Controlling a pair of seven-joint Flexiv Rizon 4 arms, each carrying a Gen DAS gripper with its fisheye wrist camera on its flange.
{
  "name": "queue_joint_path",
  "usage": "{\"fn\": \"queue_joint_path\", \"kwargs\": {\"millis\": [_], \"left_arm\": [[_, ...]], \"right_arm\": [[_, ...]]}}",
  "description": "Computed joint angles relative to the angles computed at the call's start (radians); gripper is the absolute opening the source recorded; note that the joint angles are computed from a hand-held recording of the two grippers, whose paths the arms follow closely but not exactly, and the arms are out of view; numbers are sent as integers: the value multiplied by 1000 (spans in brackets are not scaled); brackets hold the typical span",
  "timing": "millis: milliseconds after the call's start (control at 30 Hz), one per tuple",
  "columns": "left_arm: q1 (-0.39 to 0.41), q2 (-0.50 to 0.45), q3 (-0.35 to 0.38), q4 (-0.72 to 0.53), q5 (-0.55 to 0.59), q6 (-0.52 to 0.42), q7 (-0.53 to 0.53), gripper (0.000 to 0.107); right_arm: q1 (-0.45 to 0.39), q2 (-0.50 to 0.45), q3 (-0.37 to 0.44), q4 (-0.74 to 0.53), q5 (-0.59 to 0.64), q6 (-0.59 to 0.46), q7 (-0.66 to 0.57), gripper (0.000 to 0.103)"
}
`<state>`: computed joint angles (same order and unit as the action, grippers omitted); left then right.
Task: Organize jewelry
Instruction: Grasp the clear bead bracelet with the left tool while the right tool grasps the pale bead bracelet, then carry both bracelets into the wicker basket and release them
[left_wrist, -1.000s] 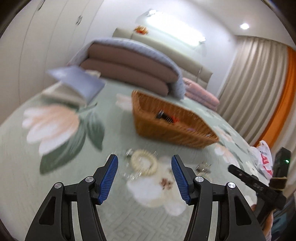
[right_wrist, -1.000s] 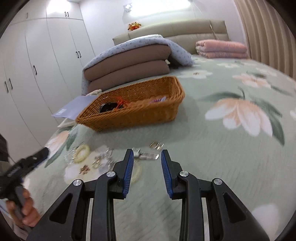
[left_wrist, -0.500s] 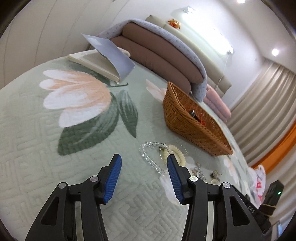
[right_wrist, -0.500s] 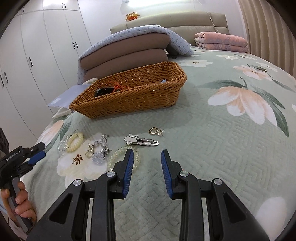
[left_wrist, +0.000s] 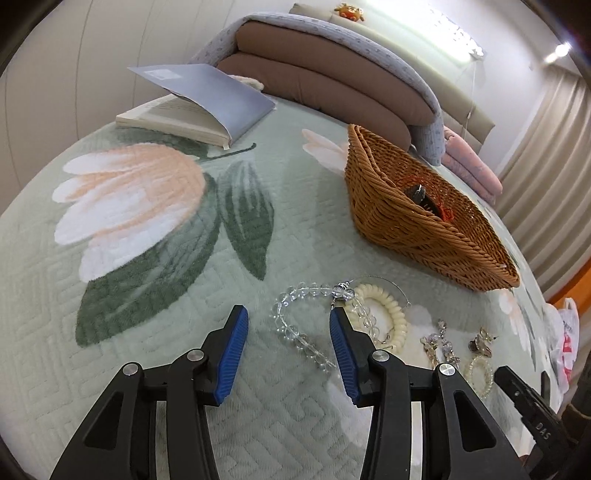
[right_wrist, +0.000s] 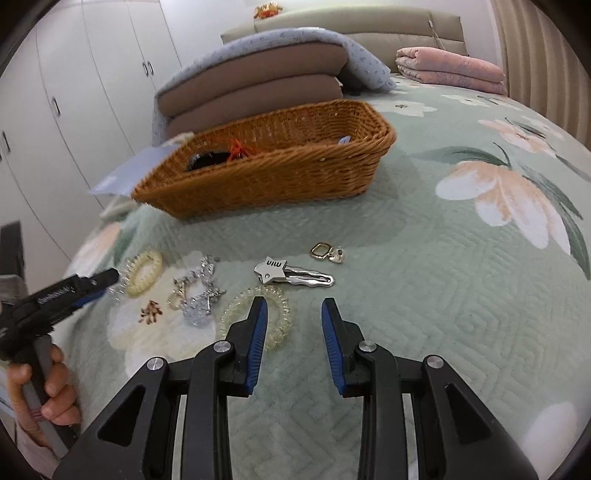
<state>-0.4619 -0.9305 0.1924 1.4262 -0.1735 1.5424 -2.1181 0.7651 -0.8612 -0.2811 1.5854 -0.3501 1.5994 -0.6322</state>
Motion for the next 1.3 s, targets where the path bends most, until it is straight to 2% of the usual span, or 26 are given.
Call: {"fn": "queue_joint_path", "kwargs": {"millis": [67, 233, 300, 333, 400, 433, 500, 600, 733, 900, 1033, 1133, 1300], "left_arm": [[-35, -8, 50, -19, 7, -31, -15, 47], [-140, -42, 212, -111, 88, -181, -96, 47], [-148, -45, 228, -127, 120, -205, -118, 44], [-146, -45, 228, -130, 134, -209, -126, 42], [-142, -41, 222, -133, 162, -213, -142, 30], [-133, -37, 208, -129, 176, -199, -141, 25], [-121, -31, 190, -128, 203, -193, -149, 8], [-94, -17, 149, -112, 240, -155, -157, 7], [-44, 7, 75, -29, 234, 30, -139, 7], [-35, 9, 49, 12, 191, 142, -91, 7], [39, 17, -61, 64, 200, 314, -41, 7], [91, 17, -139, 83, 226, 410, -4, 7], [148, 13, -236, 90, 239, 449, 59, 7]], "right_arm": [[0, -7, 7, -25, -20, -43, -12, 33], [58, -23, -60, -62, -119, -169, 24, 33], [66, -28, -70, -69, -162, -187, 35, 27], [66, -29, -71, -68, -181, -184, 38, 19], [76, -29, -89, -58, -218, -176, 61, 15], [76, -27, -93, -51, -232, -163, 73, 13], [65, -25, -84, -45, -245, -144, 86, 12], [51, -23, -75, -39, -252, -112, 92, 11], [68, -22, -107, -8, -235, -27, 96, 11], [151, -34, -221, 44, -149, 111, 86, 11], [202, -48, -286, 76, -55, 215, 57, 11], [205, -48, -279, 79, -8, 228, 25, 11], [209, -46, -262, 76, 55, 225, -35, 11]]}}
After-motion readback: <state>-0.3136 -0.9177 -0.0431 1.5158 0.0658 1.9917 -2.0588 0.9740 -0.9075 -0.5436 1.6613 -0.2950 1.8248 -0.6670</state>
